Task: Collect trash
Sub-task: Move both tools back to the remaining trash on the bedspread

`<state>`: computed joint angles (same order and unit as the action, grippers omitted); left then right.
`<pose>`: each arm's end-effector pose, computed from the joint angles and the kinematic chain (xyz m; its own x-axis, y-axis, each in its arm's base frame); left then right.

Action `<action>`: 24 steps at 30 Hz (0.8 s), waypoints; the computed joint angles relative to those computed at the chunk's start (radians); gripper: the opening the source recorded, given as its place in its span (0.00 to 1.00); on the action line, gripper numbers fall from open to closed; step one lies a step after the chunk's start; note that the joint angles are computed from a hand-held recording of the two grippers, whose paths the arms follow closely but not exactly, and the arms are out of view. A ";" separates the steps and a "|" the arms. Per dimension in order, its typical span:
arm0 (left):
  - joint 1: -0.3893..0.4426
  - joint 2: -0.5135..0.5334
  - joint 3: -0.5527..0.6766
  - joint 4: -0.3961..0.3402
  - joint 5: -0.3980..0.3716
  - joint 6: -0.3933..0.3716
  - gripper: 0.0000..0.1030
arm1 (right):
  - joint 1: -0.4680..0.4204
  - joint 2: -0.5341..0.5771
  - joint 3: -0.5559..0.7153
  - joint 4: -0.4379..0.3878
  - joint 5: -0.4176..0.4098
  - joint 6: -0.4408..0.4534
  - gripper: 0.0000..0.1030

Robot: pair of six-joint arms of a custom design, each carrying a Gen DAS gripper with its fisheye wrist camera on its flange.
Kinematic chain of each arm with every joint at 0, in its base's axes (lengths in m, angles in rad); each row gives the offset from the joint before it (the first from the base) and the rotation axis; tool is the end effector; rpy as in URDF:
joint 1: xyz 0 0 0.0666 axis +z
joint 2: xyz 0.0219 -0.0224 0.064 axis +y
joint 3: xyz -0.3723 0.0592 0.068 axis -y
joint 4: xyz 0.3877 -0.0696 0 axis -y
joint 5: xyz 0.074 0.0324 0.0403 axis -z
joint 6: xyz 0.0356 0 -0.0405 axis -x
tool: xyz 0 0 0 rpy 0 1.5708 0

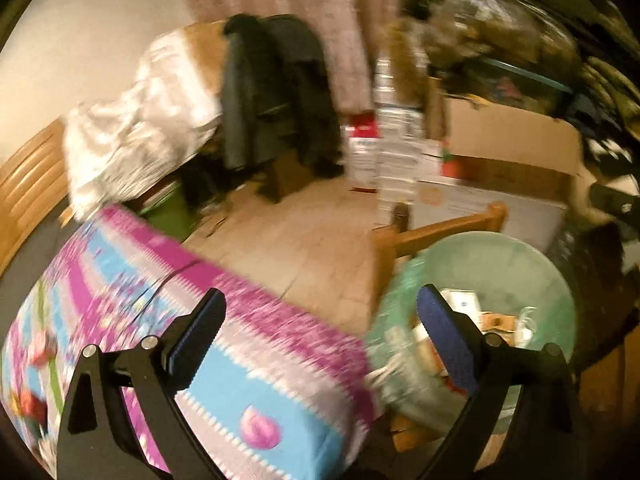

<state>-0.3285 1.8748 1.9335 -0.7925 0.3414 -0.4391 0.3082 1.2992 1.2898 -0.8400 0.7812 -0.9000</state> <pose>0.6255 -0.2262 0.4160 -0.3445 0.5406 -0.7675 0.7577 0.6428 0.1128 0.4276 0.1094 0.4292 -0.2664 0.4989 -0.8247 0.7020 0.6867 0.1887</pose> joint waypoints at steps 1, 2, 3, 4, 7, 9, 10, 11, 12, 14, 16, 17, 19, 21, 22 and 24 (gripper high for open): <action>0.014 -0.007 -0.018 0.026 -0.021 0.018 0.90 | 0.025 0.018 0.015 0.013 0.046 0.012 0.46; 0.028 -0.015 -0.037 0.052 -0.048 0.031 0.90 | 0.046 0.033 0.025 0.027 0.083 0.025 0.48; 0.040 -0.019 -0.048 0.068 -0.062 0.040 0.90 | 0.068 0.050 0.037 0.044 0.113 0.040 0.55; 0.058 -0.026 -0.064 0.084 -0.069 0.050 0.90 | 0.093 0.069 0.048 0.076 0.143 0.068 0.60; 0.108 -0.041 -0.099 0.111 -0.086 0.069 0.90 | 0.158 0.148 0.113 0.147 0.169 0.181 0.60; 0.148 -0.052 -0.124 0.127 -0.098 0.074 0.90 | 0.180 0.198 0.160 0.159 0.146 0.236 0.61; 0.170 -0.057 -0.135 0.131 -0.101 0.076 0.90 | 0.195 0.235 0.196 0.167 0.123 0.269 0.61; 0.186 -0.062 -0.146 0.136 -0.104 0.078 0.90 | 0.206 0.263 0.223 0.175 0.097 0.293 0.61; 0.211 -0.067 -0.159 0.142 -0.111 0.079 0.90 | 0.218 0.294 0.255 0.182 0.066 0.317 0.65; 0.261 -0.077 -0.179 0.145 -0.125 0.089 0.90 | 0.237 0.355 0.325 0.175 0.014 0.348 0.68; 0.307 -0.084 -0.196 0.145 -0.129 0.105 0.90 | 0.252 0.421 0.404 0.159 -0.054 0.375 0.69; 0.333 -0.084 -0.199 0.140 -0.129 0.116 0.90 | 0.259 0.460 0.453 0.142 -0.091 0.386 0.69; 0.397 -0.081 -0.200 0.127 -0.136 0.142 0.90 | 0.271 0.529 0.543 0.114 -0.148 0.404 0.70; 0.463 -0.075 -0.197 0.118 -0.141 0.168 0.90 | 0.281 0.601 0.644 0.081 -0.200 0.415 0.71; 0.496 -0.066 -0.187 0.114 -0.146 0.179 0.90 | 0.285 0.642 0.704 0.062 -0.232 0.418 0.72; 0.555 -0.035 -0.146 0.101 -0.156 0.195 0.90 | 0.288 0.696 0.785 0.036 -0.275 0.414 0.72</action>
<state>0.2262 1.8397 1.7872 -0.6914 0.1855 -0.2442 0.5964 1.9949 2.0744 -0.8044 0.5057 -0.4863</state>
